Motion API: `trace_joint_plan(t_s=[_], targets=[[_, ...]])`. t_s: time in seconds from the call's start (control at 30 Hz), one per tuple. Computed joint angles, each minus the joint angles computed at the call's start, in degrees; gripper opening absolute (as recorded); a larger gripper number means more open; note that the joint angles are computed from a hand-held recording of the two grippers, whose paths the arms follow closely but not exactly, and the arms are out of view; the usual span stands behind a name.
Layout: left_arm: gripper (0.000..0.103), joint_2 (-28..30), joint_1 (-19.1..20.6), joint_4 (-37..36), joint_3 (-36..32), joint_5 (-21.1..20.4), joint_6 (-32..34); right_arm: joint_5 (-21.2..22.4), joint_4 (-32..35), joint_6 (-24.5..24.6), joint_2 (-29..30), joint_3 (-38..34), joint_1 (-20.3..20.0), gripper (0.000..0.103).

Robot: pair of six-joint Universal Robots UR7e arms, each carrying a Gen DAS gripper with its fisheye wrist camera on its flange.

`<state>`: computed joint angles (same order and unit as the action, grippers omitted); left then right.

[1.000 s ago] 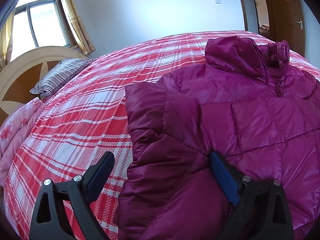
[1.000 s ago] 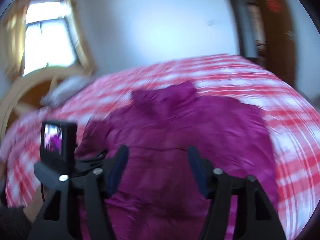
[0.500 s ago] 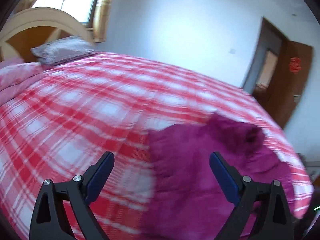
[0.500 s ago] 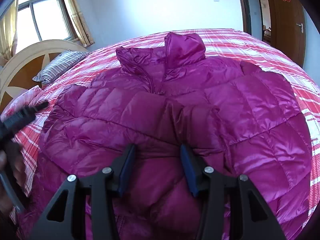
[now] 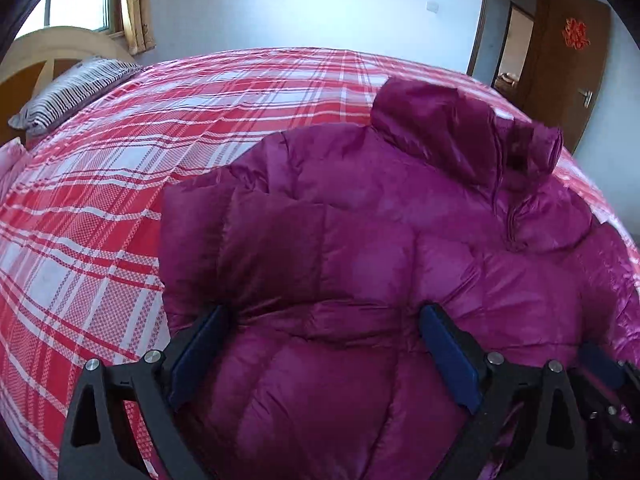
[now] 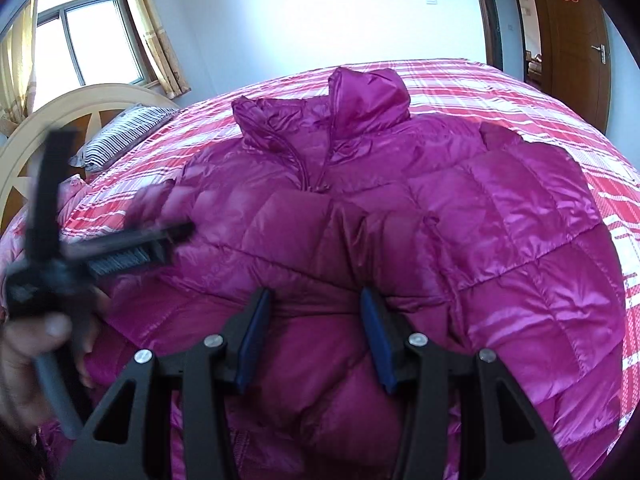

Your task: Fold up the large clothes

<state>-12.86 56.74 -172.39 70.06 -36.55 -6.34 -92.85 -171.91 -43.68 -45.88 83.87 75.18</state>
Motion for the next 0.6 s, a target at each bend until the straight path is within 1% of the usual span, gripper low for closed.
trace_joint_plan(t_s=[0.13, 0.2, 0.27, 0.3, 0.37, 0.4, 0.43, 0.53, 0.6], targets=[[0.1, 1.9, -0.7, 1.3, -1.7, 4.1, 1.0, -1.0, -0.4, -0.3, 0.3, -0.2, 0.3, 0.05], [0.1, 2.0, -0.8, 0.6, -1.5, 4.4, 1.4, -1.3, -1.1, -0.7, 0.0, 0.3, 0.5, 0.05], [0.1, 2.1, -0.9, -0.2, -1.3, 4.6, 1.7, 0.8, -3.8, -0.8, -1.3, 2.2, 0.3, 0.052], [0.1, 2.1, -1.0, -0.5, -1.1, 4.8, 1.7, 3.0, -8.0, -1.3, -2.3, 4.3, 0.0, 0.052], [0.1, 2.5, -0.8, -0.4, -1.9, 4.8, 2.3, 5.3, -12.3, -1.9, -3.3, 6.5, -0.1, 0.052], [0.1, 2.5, -0.9, -0.4, -1.9, 4.9, 2.2, 5.4, -12.2, -2.2, -3.7, 6.8, 0.0, 0.054], [0.1, 2.5, -0.9, -0.4, -1.9, 4.9, 2.2, 4.6, -11.4, -2.9, -3.8, 6.6, 0.3, 0.054], [0.1, 2.6, -0.7, -0.4, -2.3, 4.8, 2.4, -0.5, -9.9, -5.7, -2.5, 5.2, 1.3, 0.053], [0.1, 2.7, -0.8, -0.4, -2.1, 5.0, 2.4, -2.5, -7.1, -4.5, -1.7, 3.8, 1.1, 0.051]])
